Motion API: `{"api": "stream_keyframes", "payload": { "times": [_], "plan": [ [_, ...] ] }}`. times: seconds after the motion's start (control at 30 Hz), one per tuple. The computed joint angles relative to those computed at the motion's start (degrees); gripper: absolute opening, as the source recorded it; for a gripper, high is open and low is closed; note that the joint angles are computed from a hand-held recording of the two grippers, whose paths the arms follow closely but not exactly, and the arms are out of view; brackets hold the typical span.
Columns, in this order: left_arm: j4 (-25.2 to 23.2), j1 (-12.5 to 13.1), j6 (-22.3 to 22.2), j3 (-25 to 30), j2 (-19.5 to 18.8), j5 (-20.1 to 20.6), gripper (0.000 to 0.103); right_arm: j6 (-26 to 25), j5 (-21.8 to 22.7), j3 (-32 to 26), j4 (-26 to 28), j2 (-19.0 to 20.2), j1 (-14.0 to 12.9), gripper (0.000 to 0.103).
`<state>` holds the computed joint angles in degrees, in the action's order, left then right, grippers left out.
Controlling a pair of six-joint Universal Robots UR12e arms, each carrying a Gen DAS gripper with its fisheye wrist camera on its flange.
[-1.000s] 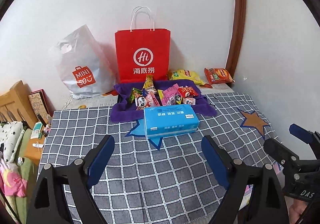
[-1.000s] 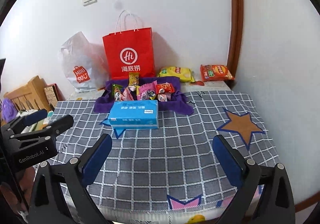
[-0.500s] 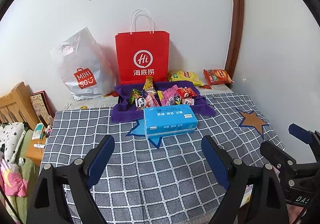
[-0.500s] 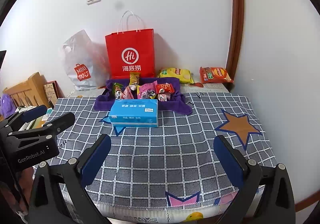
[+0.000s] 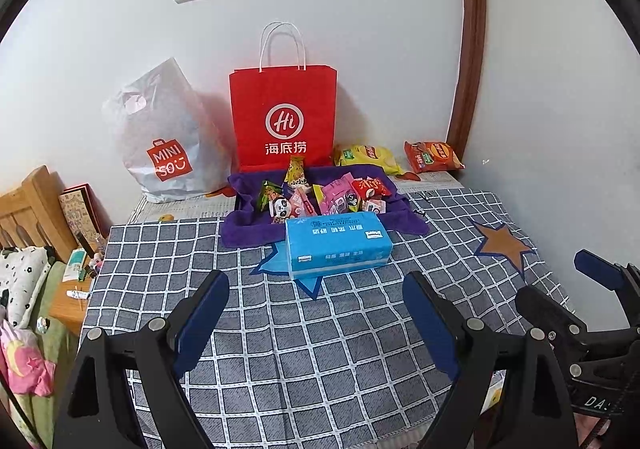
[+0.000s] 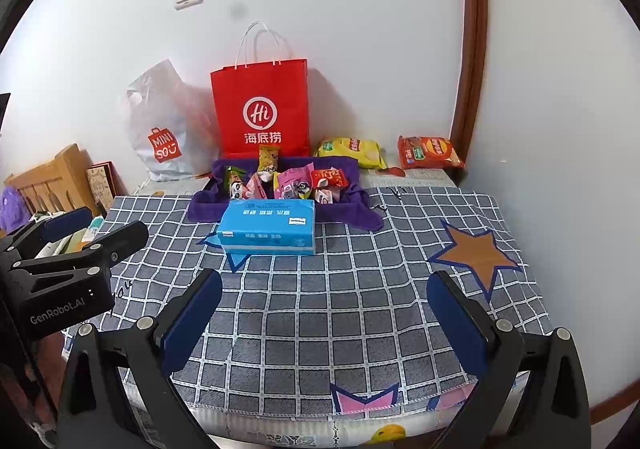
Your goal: Organize snacks
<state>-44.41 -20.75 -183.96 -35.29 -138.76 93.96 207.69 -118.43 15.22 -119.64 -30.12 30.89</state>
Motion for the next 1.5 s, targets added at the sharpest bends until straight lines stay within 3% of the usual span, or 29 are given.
{"api": "stream_keyframes", "payload": {
  "times": [1.5],
  "plan": [
    [1.29, -0.19, 0.34, -1.32, 0.82, 0.65, 0.088, 0.57, -1.06, 0.73, -1.04, -0.55, 0.30, 0.101]
  ]
}}
